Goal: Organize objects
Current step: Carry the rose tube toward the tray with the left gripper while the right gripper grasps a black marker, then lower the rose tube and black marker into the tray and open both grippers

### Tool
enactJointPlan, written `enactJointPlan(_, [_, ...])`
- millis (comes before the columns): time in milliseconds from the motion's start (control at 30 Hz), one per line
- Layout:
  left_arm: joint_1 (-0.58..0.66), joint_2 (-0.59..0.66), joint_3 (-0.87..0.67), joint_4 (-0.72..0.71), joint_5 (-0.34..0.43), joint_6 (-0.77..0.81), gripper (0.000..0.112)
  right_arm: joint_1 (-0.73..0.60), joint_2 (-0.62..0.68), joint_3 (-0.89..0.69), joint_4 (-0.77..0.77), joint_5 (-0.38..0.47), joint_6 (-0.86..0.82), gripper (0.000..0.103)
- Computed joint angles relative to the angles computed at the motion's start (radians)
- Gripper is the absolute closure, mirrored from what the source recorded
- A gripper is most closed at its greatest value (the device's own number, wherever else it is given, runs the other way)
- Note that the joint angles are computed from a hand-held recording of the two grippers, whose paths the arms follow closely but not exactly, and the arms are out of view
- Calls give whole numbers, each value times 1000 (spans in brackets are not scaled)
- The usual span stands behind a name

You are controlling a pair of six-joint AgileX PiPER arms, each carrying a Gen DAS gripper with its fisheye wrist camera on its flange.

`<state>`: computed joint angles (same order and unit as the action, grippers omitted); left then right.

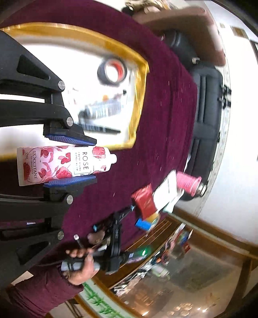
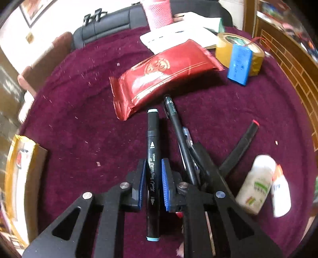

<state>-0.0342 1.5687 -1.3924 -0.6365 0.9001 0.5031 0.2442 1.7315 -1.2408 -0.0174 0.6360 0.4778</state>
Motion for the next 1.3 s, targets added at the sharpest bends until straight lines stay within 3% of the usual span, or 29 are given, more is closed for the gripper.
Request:
enactJointPlan(167, [116, -20, 12, 35, 23, 33, 86, -14, -149, 96, 293, -44, -180, 90])
enactJointPlan(300, [155, 7, -7, 116, 22, 24, 86, 73, -204, 87, 460, -40, -257, 90])
enactJointPlan(600, [154, 117, -41, 282, -14, -21, 86, 301, 11, -113, 747, -32, -386, 90])
enactJointPlan(967, [103, 214, -121, 441, -27, -114, 86, 455, 350, -482, 668, 49, -199, 90])
enactJointPlan(1100, [135, 223, -137, 381, -1, -89, 86, 474, 403, -548, 598, 62, -110, 89])
enactJointPlan(1300, [240, 221, -183, 166, 116, -3, 79, 485, 439, -605, 524, 87, -35, 90])
